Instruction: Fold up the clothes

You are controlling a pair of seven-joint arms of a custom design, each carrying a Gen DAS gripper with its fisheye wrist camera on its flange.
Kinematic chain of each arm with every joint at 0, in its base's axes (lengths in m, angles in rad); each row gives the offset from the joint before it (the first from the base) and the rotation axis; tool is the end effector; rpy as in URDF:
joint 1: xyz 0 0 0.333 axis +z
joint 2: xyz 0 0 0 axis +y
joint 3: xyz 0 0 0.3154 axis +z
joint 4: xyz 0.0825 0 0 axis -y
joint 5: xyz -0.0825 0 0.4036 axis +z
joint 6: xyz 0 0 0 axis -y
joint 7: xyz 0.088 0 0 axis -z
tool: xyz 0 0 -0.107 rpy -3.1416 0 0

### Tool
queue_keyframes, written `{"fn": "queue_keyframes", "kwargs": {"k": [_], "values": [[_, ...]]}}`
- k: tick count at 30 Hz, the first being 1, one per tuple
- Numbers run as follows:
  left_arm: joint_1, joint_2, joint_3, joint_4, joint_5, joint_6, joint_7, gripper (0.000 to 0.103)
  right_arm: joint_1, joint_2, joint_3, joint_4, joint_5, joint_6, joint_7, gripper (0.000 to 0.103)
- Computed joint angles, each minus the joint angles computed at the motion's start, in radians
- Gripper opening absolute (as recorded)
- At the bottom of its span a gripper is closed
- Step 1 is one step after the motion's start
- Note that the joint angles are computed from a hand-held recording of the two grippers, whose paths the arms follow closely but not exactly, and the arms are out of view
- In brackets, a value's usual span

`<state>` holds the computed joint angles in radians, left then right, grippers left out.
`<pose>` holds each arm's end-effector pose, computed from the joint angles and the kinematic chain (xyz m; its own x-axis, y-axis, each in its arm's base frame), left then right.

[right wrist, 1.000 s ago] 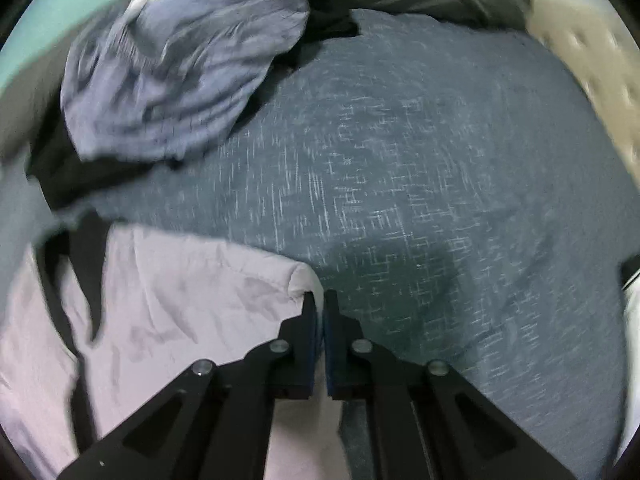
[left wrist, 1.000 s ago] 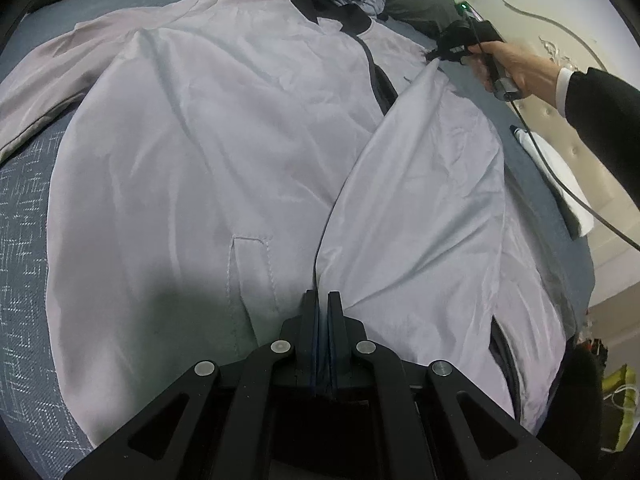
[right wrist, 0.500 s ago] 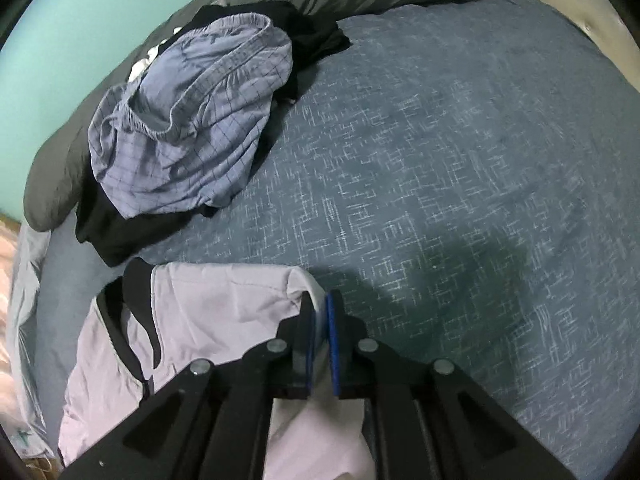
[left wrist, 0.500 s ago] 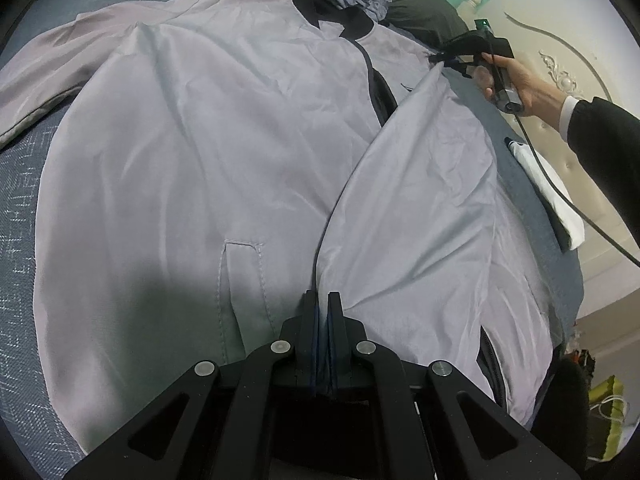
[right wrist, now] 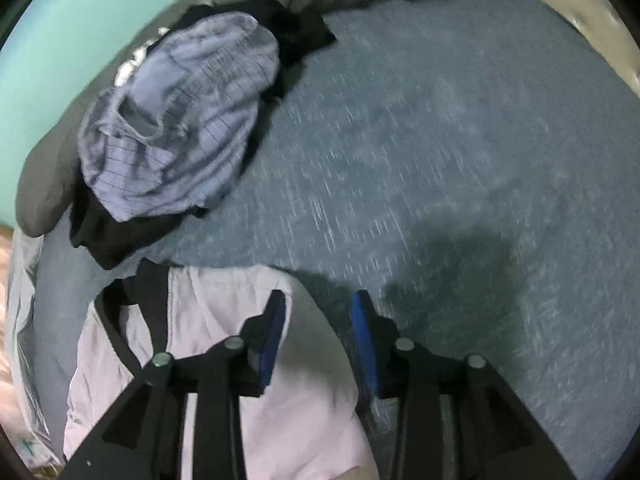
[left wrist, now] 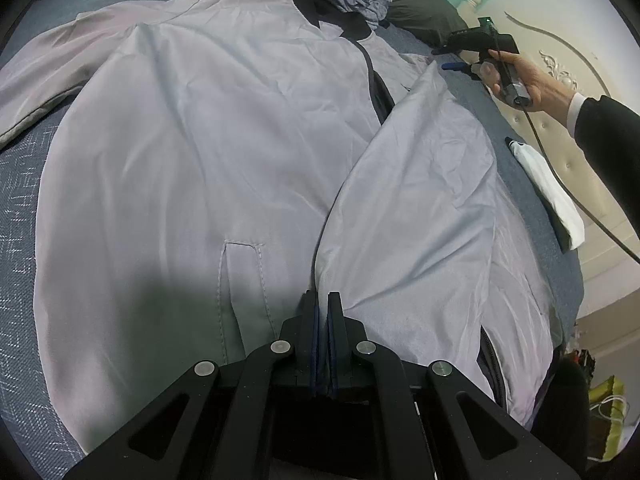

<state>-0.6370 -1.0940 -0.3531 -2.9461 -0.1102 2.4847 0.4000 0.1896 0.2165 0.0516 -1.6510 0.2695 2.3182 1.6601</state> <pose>0.1811 -0.2509 0.4692 0.1983 -0.8759 0.4399 -0.8239 -0.3921 -0.4092 0.6641 0.1654 0.5271 0.0710 -0.9510 -0.3008 -0.9214 0.0530 -0.3850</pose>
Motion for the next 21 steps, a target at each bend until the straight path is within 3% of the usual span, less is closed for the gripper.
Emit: {"fn": "queue_keyframes", "kwargs": {"k": [6,12,16,21], "values": [[-0.001,-0.007,0.002,-0.001,0.001,-0.01,0.002,0.004,0.021,0.005,0.002,0.015,-0.087,0.003,-0.047,0.038],[-0.001,0.005,0.003,-0.001,-0.001,0.0,0.004,0.004,0.112,0.04,-0.02,0.052,-0.403,-0.04,-0.017,0.038],[-0.007,-0.009,0.006,-0.009,-0.001,-0.007,0.007,0.004,0.125,0.065,-0.018,0.062,-0.461,-0.043,-0.016,0.013],[-0.019,-0.037,0.002,-0.01,-0.003,-0.04,0.005,0.004,0.14,0.08,-0.033,0.055,-0.514,0.006,0.055,0.003]]}}
